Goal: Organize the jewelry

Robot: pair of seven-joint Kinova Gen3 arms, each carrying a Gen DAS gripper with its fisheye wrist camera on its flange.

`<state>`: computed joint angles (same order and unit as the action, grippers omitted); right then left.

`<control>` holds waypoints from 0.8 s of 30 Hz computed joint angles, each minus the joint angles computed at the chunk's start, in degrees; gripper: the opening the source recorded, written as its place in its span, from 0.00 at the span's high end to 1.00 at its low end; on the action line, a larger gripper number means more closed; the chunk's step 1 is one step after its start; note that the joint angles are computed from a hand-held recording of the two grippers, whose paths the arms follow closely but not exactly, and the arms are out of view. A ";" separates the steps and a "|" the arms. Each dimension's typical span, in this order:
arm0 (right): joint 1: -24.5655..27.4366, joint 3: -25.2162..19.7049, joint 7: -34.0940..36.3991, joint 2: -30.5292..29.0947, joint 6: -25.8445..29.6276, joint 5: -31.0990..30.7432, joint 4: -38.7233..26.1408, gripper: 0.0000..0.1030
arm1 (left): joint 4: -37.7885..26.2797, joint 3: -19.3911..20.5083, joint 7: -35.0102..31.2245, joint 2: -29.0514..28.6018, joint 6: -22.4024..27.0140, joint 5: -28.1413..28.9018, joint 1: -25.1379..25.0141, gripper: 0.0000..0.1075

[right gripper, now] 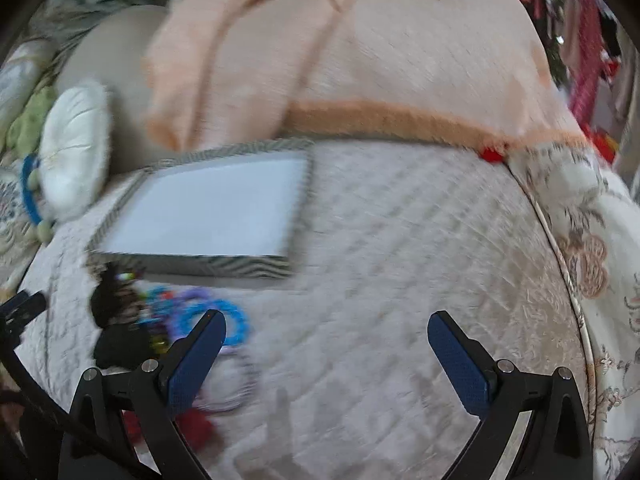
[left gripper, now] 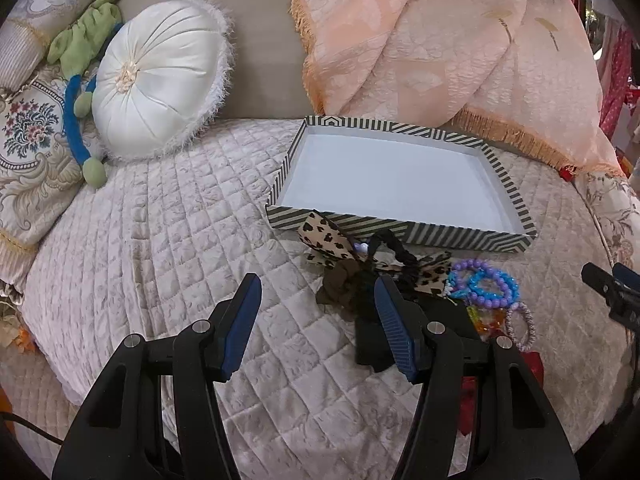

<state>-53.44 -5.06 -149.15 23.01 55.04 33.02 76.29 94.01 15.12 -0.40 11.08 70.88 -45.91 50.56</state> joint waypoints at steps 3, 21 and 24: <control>-3.69 0.06 0.24 0.95 3.80 2.74 -3.46 0.02 | -0.46 0.13 0.50 0.10 0.58 -0.25 0.53 0.45; -10.47 0.49 -2.09 4.12 8.85 2.92 -11.54 0.02 | -0.91 0.68 2.02 -0.23 2.27 -0.65 1.99 0.45; -11.20 0.84 -2.42 4.04 9.50 3.55 -11.96 0.02 | -0.95 0.88 2.16 -0.57 2.33 -0.46 1.93 0.45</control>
<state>-64.64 -4.22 -151.57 27.05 64.53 36.58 64.34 93.07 16.00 1.77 10.51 73.22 -46.37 52.49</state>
